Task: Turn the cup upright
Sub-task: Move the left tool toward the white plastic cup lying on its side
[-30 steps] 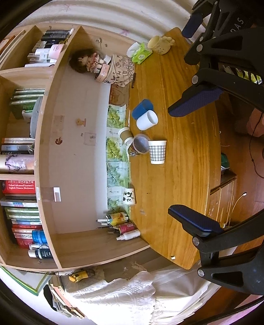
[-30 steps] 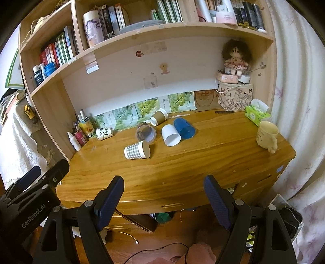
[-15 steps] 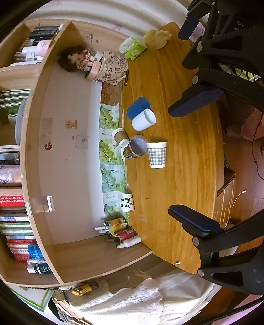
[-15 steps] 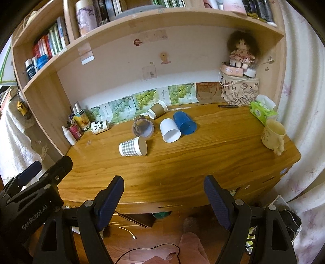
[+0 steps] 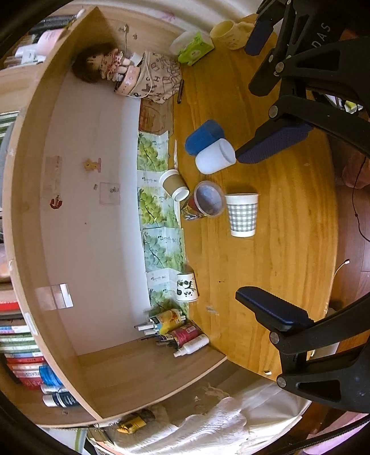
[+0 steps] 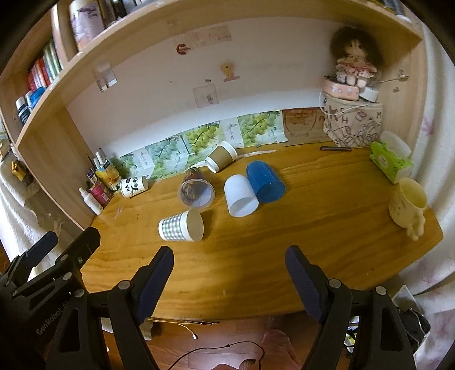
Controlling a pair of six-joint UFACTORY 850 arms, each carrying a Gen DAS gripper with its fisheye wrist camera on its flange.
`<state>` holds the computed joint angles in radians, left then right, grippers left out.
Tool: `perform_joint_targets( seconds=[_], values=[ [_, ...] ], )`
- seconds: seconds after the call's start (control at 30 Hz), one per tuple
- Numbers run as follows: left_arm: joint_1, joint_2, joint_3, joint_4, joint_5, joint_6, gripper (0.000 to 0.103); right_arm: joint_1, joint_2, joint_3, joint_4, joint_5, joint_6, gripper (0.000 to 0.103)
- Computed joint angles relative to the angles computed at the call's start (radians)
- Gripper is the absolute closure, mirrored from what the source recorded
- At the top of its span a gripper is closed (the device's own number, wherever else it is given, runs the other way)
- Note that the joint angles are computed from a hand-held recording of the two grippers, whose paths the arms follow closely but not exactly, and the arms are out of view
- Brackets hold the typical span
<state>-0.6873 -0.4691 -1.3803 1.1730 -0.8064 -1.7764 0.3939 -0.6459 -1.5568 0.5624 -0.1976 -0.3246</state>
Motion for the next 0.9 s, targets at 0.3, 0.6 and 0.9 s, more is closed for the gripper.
perform_joint_targets(
  seconds=[0.3,0.6,0.9],
  values=[
    [0.055,-0.123,-0.191,-0.100,0.028,0.189,0.013,-0.049,-0.158,-0.246,0.024,-0.143,-0.023,0.022],
    [0.098,-0.258,-0.406,-0.169,0.052,0.490,0.013,-0.094,-0.337,-0.533,0.035,-0.307,0.010,0.022],
    [0.158,-0.387,-0.632,-0.401,0.114,0.945,0.013,-0.126,-0.583,-0.947,-0.034,-0.540,0.152,0.022]
  ],
)
